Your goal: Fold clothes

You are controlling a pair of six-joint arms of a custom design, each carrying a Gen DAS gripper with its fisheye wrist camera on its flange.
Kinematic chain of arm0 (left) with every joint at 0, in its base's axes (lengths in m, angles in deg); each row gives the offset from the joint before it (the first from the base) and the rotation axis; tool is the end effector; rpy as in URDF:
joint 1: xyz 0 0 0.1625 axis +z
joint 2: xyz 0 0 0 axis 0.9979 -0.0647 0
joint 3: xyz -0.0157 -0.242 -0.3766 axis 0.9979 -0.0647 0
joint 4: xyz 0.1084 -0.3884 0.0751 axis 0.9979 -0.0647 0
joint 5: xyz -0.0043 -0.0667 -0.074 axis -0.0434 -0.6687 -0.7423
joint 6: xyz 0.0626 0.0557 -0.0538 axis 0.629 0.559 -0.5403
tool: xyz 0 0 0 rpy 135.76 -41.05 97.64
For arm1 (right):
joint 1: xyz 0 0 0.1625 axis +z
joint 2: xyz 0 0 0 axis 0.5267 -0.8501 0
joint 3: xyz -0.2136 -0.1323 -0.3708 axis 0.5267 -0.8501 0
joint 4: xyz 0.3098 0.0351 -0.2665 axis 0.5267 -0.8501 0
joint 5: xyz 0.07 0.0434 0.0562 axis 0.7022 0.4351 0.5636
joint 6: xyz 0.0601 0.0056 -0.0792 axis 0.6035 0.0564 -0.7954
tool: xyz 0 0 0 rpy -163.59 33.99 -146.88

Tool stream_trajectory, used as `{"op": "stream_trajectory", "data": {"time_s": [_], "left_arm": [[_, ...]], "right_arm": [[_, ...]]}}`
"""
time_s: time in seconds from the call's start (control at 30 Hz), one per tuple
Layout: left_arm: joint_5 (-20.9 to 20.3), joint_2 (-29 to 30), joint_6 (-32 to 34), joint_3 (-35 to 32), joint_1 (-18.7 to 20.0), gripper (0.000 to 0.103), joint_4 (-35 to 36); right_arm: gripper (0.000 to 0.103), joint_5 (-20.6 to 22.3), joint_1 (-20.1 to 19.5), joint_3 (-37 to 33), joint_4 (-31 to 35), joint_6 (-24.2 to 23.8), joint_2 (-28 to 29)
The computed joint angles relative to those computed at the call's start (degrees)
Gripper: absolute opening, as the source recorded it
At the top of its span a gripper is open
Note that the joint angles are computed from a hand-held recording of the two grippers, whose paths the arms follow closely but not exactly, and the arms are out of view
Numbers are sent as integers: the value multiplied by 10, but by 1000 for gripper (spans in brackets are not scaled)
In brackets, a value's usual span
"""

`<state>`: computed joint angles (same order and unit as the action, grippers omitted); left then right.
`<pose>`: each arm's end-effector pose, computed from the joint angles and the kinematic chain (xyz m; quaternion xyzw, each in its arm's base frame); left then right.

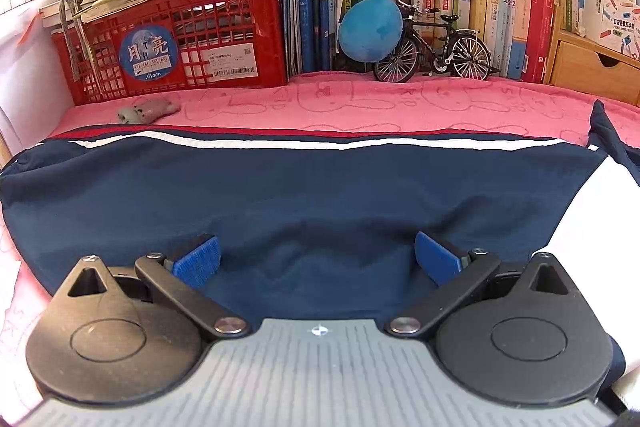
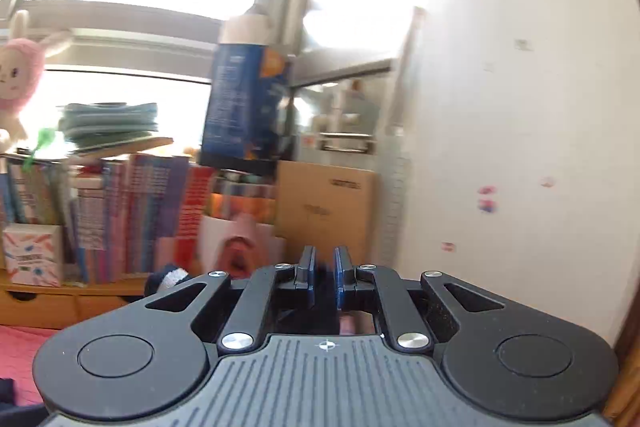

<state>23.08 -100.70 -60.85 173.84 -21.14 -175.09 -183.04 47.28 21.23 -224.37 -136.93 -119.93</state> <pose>-0.0564 -0.6428 0.1791 0.0773 0.8024 -0.4183 0.4186 -0.0066 -0.5684 0.4517 0.0578 -0.5868 0.6515 0.4774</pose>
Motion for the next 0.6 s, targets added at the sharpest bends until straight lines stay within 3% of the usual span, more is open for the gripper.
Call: {"op": "stream_trajectory", "data": {"time_s": [0.2, 0.33, 0.37, 0.4, 0.47, 0.6], "left_arm": [[13, 10, 27, -5, -4, 103, -21], [22, 18, 51, -9, -7, 103, -39], [25, 20, 58, -11, -7, 103, -44], [28, 23, 66, -13, -8, 103, -50], [33, 27, 80, -15, -9, 103, -60], [41, 35, 107, -21, -12, 103, -80]], "right_arm": [[12, -35, -114, 111, 22, 56, -76], [19, 31, -164, 191, 109, 153, -126], [33, 56, -171, 205, 138, 180, -139], [56, 78, -173, 211, 169, 206, -150], [74, 111, -164, 204, 239, 259, -161], [91, 120, -121, 139, 411, 385, -149]]}}
